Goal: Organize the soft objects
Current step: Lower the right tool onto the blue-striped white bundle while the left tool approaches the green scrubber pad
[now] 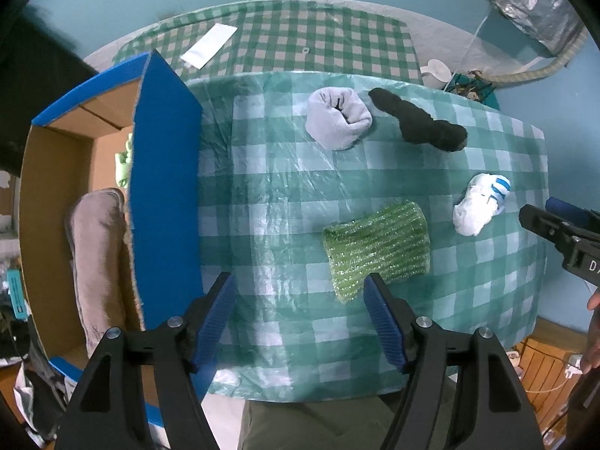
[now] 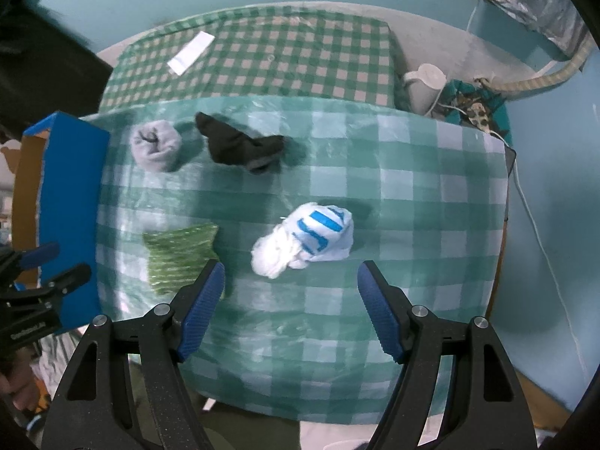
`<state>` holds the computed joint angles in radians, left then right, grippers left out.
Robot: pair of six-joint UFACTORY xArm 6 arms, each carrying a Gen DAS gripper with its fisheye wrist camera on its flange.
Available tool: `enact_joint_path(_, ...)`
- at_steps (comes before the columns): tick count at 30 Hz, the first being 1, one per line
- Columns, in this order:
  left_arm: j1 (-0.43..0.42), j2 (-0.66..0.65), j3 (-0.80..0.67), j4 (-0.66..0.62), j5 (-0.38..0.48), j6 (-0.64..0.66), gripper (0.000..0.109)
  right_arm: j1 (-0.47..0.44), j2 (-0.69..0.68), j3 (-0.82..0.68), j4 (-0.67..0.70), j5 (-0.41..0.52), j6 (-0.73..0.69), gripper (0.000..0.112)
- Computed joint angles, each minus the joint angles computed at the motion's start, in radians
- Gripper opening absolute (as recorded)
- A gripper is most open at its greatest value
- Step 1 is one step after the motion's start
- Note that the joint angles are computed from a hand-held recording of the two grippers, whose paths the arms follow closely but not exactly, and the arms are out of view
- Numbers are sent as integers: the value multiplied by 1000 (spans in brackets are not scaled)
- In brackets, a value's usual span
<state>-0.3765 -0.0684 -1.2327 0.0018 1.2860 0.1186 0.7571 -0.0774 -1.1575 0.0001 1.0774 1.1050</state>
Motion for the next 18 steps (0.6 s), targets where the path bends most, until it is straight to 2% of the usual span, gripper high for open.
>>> enact_joint_path(13,-50,78,7,67,-36,-76,74,-47,67,59,85,-80,-49,74)
enact_joint_path(18,-58,104,1,58,-11,-91,74,-53,86,72,92,-108,-24,74)
